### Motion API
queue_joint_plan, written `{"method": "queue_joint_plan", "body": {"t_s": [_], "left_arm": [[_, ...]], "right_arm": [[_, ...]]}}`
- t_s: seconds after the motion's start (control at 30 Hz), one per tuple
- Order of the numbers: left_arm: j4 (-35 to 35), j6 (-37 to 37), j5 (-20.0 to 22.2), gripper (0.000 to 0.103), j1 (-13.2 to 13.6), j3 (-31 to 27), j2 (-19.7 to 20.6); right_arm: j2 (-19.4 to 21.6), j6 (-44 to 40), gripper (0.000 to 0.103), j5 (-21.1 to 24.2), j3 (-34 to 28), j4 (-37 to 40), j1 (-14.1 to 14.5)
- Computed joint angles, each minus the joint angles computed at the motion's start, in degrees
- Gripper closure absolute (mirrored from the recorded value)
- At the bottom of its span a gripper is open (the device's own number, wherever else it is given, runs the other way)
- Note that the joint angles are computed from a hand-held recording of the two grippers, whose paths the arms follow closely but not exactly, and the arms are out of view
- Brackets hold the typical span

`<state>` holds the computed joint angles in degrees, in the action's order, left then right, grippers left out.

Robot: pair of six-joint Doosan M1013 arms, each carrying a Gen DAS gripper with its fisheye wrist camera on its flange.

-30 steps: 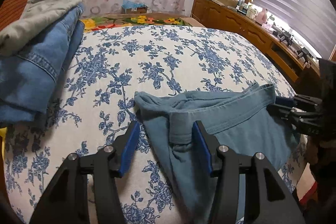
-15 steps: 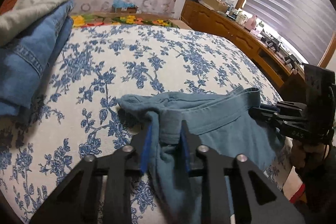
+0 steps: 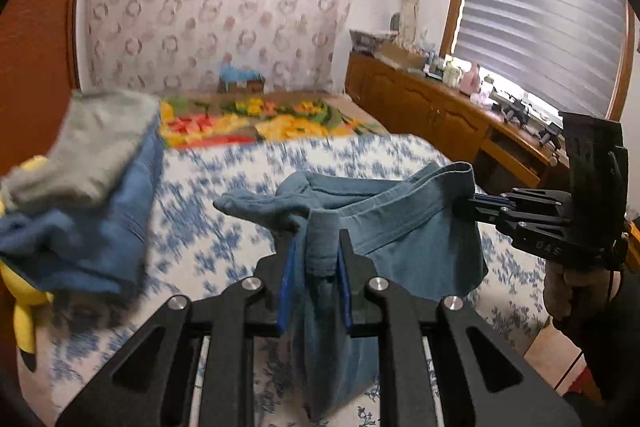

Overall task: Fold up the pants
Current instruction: 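Lift the teal shorts with both grippers and carry them toward the jeans stack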

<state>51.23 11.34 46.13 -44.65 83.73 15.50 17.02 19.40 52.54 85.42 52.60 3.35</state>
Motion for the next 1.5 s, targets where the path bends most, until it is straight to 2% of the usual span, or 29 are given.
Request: {"method": "queue_joint_plan", "body": {"t_s": [0.27, 0.6, 0.93, 1.17, 1.5], "left_arm": [[4.9, -0.8, 4.5, 0.087, 0.0, -0.6, -1.6], [7.0, -1.3, 6.7, 0.087, 2.6, -0.2, -2.9], [9.8, -4.8, 7.3, 0.087, 5.7, 1.7, -4.1], [12.7, -8.6, 8.6, 0.087, 6.8, 3.2, -5.4], [16.2, -17.2, 13.0, 0.087, 7.8, 6.6, -6.9]], "right_arm": [[0.5, -3.5, 0.095, 0.2, -3.3, 4.1, 1.7], [3.7, -3.8, 0.096, 1.7, -9.5, 6.2, 4.9], [8.3, -4.1, 0.096, 2.5, -16.8, 6.8, 8.8], [12.5, -3.5, 0.096, 3.4, -23.5, 7.2, 11.8], [18.7, -2.6, 0.096, 7.0, -33.7, 6.4, 16.1]]}}
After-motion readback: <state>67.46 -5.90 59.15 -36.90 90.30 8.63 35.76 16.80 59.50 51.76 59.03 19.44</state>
